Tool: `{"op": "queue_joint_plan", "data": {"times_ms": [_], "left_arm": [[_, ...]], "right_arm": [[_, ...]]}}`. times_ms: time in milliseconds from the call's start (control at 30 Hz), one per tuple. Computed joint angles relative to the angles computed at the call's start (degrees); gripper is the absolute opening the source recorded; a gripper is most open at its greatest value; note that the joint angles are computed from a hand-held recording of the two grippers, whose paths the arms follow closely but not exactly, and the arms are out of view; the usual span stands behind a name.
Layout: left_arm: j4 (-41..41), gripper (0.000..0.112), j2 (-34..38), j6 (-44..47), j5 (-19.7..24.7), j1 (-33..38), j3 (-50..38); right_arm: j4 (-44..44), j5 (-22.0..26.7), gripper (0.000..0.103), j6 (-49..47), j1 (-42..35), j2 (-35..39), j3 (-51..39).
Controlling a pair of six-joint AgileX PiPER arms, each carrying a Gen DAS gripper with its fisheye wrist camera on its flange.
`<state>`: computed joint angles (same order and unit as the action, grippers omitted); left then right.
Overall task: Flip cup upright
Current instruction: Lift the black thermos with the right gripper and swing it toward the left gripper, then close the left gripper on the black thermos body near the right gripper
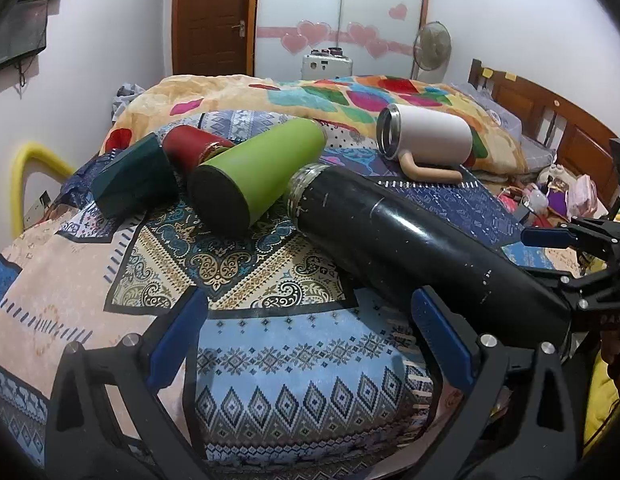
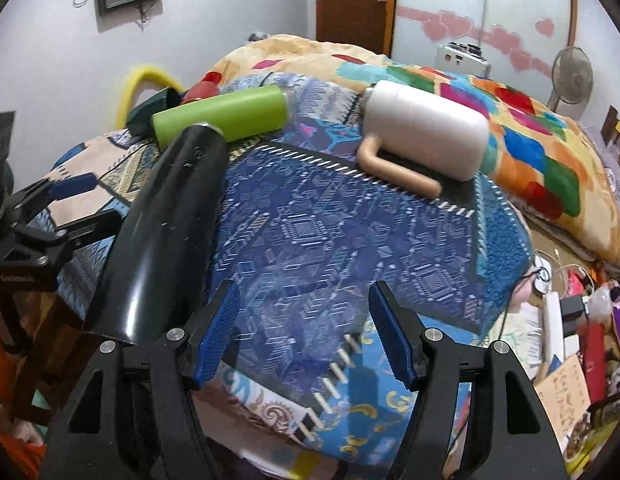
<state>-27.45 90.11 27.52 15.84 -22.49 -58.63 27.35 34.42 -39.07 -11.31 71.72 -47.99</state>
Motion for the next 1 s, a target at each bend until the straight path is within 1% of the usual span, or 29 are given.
{"op": "queue_joint_plan", "data": {"times_ms": [100,200,267,333,367,433,467,700,867,933,1000], "left_arm": [[-0.48,0.103,0.57,1.21,0.68,0.23,-0.70],[-0.17,0.103,1.99,1.94,2.62,0.78,-2.87],[2.84,0.103,2.87,0.56,3.41,0.44,-4.46],[7.48,0.103,3.06,-2.45,2.84,-0.43,-5.12],[7.10,0.103,3.03,-1.61,2.74,-0.35,-5.28],[7.33,0.103,3.27,-1.46,3.15,0.00,-6.12],[7.76,0.103,3.48,-1.83,3.23,0.22,-6.64],[10.51,0.103,3.89,-3.71,5.44,1.38,-8.82],[8.53,0.103,1.58,-2.35,7.13,1.34,-8.39],[9.04,0.103,1.02,-3.01,7.32,0.63,-8.49],[10.19,0.103,1.25,-4.41,8.78,-0.45,-9.88]], "right_arm": [[-0.36,-1.27,0.064,0.32,0.68,-1.26,1.08],[2.80,-1.13,0.064,-1.75,0.21,-1.76,1.72],[4.22,-1.46,0.064,-2.50,0.62,-2.40,2.53],[5.26,-2.09,0.063,-2.88,1.66,-3.09,3.39],[4.96,-2.65,0.064,-2.57,2.19,-3.19,3.60],[0.60,-5.64,0.063,2.15,5.19,-3.87,4.46],[0.15,-6.30,0.063,2.75,5.81,-3.98,4.71],[10.32,-6.69,0.063,-3.35,5.72,-3.13,5.73],[8.38,-9.39,0.064,-0.49,7.10,-3.89,6.55],[10.56,-9.04,0.064,-2.32,5.50,-4.28,6.49],[14.12,-8.16,0.065,-5.15,3.28,-4.76,6.33]]}}
